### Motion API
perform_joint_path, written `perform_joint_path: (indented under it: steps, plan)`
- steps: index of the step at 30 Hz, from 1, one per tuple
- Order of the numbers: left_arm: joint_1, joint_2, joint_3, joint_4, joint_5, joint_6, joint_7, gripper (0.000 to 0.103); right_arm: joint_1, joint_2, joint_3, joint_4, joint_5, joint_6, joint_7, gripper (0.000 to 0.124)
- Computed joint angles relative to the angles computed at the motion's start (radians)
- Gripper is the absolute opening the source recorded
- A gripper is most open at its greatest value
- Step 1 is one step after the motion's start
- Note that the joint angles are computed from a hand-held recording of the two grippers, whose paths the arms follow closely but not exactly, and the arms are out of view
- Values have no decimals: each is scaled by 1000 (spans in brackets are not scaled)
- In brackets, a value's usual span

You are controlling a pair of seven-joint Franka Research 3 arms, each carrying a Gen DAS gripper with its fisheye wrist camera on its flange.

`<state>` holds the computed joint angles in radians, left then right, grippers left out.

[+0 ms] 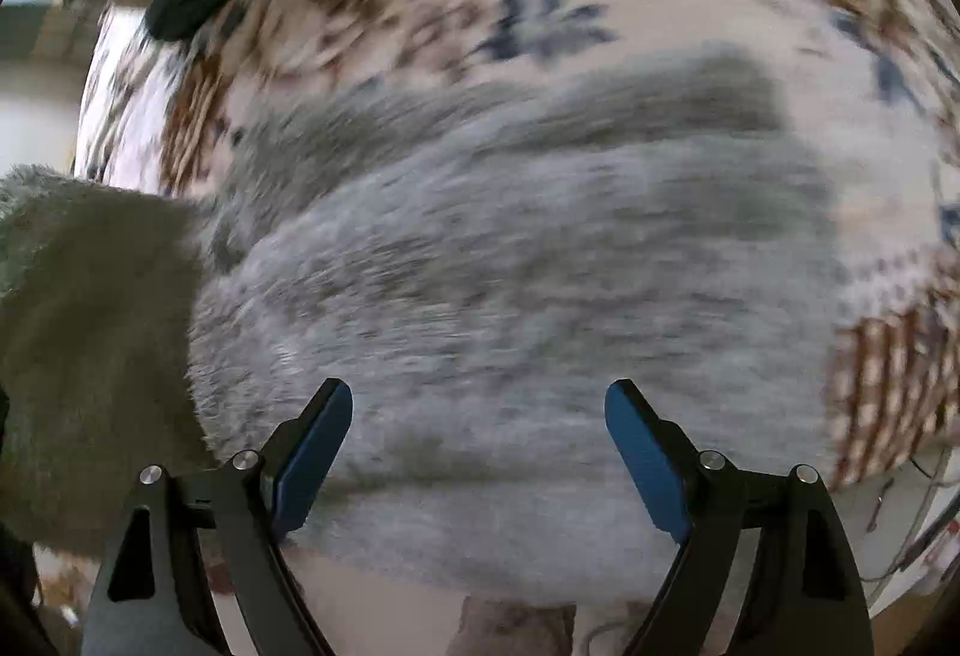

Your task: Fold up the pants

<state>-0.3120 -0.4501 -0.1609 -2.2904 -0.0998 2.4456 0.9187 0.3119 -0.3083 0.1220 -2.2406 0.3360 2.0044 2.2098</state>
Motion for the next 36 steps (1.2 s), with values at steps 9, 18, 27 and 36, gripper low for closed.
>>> perform_joint_path:
  steps: [9, 18, 27, 36]
  plan:
    - [-126, 324, -127, 312, -21, -77, 82, 19, -208, -372, -62, -243, -202, -233, 89, 88]
    - [-258, 698, -218, 661, 244, -369, -45, 28, -384, -506, -94, -342, -434, -310, -53, 88]
    - [-280, 635, -209, 756, 216, -455, -116, 90, -426, -554, -188, -343, -189, -283, -147, 88]
    - [-221, 486, -164, 650, 533, -766, -258, 96, -272, -425, -173, -274, 260, -96, -237, 88]
